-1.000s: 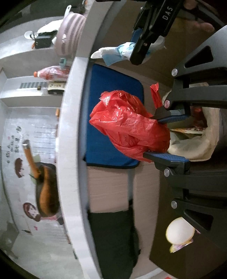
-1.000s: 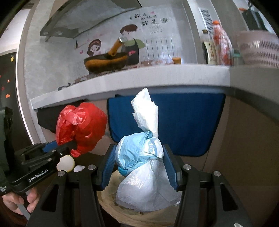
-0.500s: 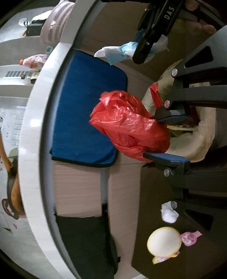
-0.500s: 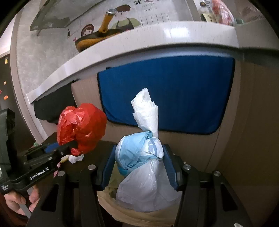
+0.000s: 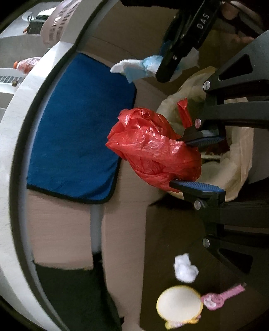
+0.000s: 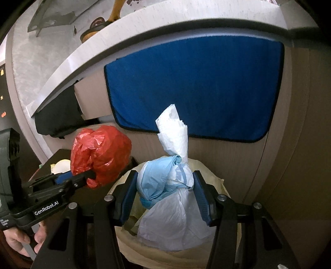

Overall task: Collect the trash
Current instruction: 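Lower the red plastic bag and tissue wad with both grippers over the bin, then open both grippers to drop the red bag and tissue wad into the bin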

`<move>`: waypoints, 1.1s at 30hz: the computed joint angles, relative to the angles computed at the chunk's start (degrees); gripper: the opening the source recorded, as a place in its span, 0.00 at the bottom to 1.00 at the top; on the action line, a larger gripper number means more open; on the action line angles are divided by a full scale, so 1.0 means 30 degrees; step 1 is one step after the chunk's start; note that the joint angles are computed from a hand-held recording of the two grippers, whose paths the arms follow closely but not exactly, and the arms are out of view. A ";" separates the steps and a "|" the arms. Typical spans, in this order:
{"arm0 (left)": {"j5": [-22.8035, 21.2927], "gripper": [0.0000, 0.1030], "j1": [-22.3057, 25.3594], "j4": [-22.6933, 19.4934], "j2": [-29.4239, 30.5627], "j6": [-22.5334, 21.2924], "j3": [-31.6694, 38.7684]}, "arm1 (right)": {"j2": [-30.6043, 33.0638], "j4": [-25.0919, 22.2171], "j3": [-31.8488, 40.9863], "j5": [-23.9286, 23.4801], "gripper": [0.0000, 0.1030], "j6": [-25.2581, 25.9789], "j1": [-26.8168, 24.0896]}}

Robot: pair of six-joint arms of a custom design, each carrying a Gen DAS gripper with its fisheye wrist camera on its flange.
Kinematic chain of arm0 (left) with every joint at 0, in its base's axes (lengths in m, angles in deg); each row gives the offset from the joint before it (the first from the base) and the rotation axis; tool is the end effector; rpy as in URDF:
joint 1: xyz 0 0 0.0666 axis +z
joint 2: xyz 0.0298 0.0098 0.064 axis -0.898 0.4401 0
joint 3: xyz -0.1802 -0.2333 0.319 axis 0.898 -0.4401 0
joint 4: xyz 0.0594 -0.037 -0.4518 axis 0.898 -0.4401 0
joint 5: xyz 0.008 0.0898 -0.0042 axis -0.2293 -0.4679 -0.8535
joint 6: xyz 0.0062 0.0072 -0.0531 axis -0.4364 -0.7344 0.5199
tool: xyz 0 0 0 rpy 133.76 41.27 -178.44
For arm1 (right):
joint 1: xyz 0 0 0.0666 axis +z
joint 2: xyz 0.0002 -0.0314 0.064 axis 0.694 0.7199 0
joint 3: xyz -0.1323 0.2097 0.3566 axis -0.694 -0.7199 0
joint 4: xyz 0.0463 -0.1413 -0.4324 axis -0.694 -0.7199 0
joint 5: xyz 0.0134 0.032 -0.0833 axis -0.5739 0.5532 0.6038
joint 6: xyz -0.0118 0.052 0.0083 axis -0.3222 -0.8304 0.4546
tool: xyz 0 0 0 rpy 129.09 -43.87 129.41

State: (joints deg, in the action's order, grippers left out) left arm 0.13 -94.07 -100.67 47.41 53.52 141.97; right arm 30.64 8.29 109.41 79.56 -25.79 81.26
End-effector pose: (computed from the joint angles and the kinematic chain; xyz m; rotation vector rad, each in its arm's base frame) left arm 0.5162 -0.3038 0.5210 0.4037 2.2302 -0.4741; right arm 0.4288 0.3076 0.5361 0.1604 2.2000 0.2129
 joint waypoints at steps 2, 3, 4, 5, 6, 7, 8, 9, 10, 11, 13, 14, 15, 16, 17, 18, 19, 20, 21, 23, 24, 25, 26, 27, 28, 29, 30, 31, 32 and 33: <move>0.1210 0.41 0.0290 0.0015 0.0255 0.0236 0.0153 | 0.0024 0.0153 -0.0118 -0.0138 0.54 -0.0264 -0.0146; 0.1528 0.44 0.0393 -0.0056 0.0355 0.0379 0.0227 | -0.0028 0.0188 -0.0217 -0.0107 0.57 -0.0454 -0.0191; 0.1683 0.49 0.0483 -0.0154 0.0461 0.0523 0.0329 | -0.0103 0.0289 -0.0359 -0.0044 0.60 -0.0562 -0.0237; 0.1888 0.50 0.0599 -0.0209 0.0546 0.0596 0.0400 | -0.0087 0.0326 -0.0392 0.0039 0.61 -0.0691 -0.0273; 0.2037 0.51 0.0673 -0.0250 0.0581 0.0591 0.0441 | -0.0115 0.0329 -0.0485 0.0034 0.61 -0.0795 -0.0295; 0.2199 0.52 0.0778 -0.0304 0.0595 0.0605 0.0470 | -0.0116 0.0264 -0.0521 -0.0074 0.61 -0.0887 -0.0346; 0.2386 0.53 0.0886 -0.0315 0.0568 0.0687 0.0467 | -0.0078 0.0199 -0.0521 -0.0145 0.61 -0.0975 -0.0365; 0.2495 0.53 0.0961 -0.0316 0.0519 0.0831 0.0451 | -0.0034 0.0113 -0.0496 -0.0107 0.61 -0.1047 -0.0352; 0.2558 0.53 0.1096 -0.0248 0.0418 0.1089 0.0380 | -0.0015 0.0026 -0.0466 -0.0071 0.61 -0.1084 -0.0338; 0.2522 0.53 0.1172 -0.0236 0.0339 0.1251 0.0351 | 0.0012 -0.0013 -0.0462 -0.0046 0.61 -0.1106 -0.0318; 0.2195 0.53 0.1451 -0.0197 -0.0024 0.1481 0.0020 | 0.0053 -0.0070 -0.0384 0.0022 0.61 -0.1143 -0.0245; 0.1870 0.53 0.1558 -0.0232 -0.0200 0.1508 -0.0123 | 0.0179 -0.0087 -0.0210 0.0044 0.61 -0.1096 -0.0231; 0.1599 0.53 0.1650 -0.0192 -0.0433 0.1514 -0.0365 | 0.0189 -0.0110 -0.0156 0.0211 0.61 -0.1039 -0.0157; 0.1228 0.53 0.1779 -0.0159 -0.0696 0.1467 -0.0613 | 0.0241 -0.0163 -0.0053 0.0326 0.61 -0.0996 -0.0108; 0.0939 0.53 0.1857 -0.0138 -0.0887 0.1399 -0.0806 | 0.0282 -0.0198 0.0057 0.0476 0.61 -0.0943 -0.0008; 0.0532 0.53 0.2007 -0.0173 -0.1119 0.1218 -0.0996 | 0.0310 -0.0202 0.0138 0.0600 0.61 -0.0869 0.0096; 0.0164 0.53 0.2137 -0.0188 -0.1328 0.1038 -0.1186 | 0.0218 -0.0193 0.0079 0.0707 0.61 -0.0808 0.0201; -0.0222 0.53 0.2334 -0.0210 -0.1625 0.0835 -0.1452 | 0.0208 -0.0198 0.0104 0.0791 0.61 -0.0759 0.0315; -0.0330 0.53 0.2522 -0.0214 -0.1817 0.0754 -0.1623 | 0.0309 -0.0184 0.0269 0.0859 0.61 -0.0646 0.0464; -0.0335 0.53 0.3109 -0.0271 -0.2320 0.0753 -0.2052 | 0.0412 -0.0090 0.0420 0.0993 0.61 -0.0494 0.0684; -0.0318 0.53 0.3378 -0.0233 -0.2554 0.0796 -0.2282 | 0.0562 -0.0011 0.0616 0.1088 0.61 -0.0365 0.0849; -0.0287 0.53 0.3774 -0.0183 -0.2840 0.0846 -0.2545 | 0.0651 0.0048 0.0735 0.1091 0.61 -0.0273 0.0943; -0.0235 0.53 0.4067 -0.0103 -0.3046 0.0873 -0.2766 | 0.0786 0.0105 0.0902 0.1069 0.61 -0.0180 0.1055; -0.0115 0.53 0.4477 -0.0071 -0.3301 0.0904 -0.3015 | 0.0953 0.0148 0.1101 0.1026 0.61 -0.0085 0.1175; -0.0039 0.53 0.4825 -0.0050 -0.3529 0.0960 -0.3250 | 0.1107 0.0185 0.1278 0.0997 0.61 -0.0010 0.1303; 0.0066 0.53 0.5330 -0.0043 -0.3798 0.1049 -0.3541 | 0.1302 0.0273 0.1488 0.0934 0.61 0.0094 0.1446; 0.0161 0.53 0.5740 -0.0073 -0.4016 0.1138 -0.3775 | 0.1495 0.0364 0.1679 0.0846 0.61 0.0200 0.1575; 0.0231 0.53 0.6029 -0.0068 -0.4081 0.1192 -0.3897 | 0.1670 0.0386 0.1869 0.0727 0.61 0.0297 0.1656; 0.0354 0.53 0.6570 -0.0110 -0.4310 0.1263 -0.4150 | 0.1970 0.0409 0.2165 0.0503 0.61 0.0456 0.1785; 0.0395 0.53 0.7020 -0.0094 -0.4511 0.1331 -0.4357 | 0.2289 0.0438 0.2462 0.0282 0.61 0.0619 0.1905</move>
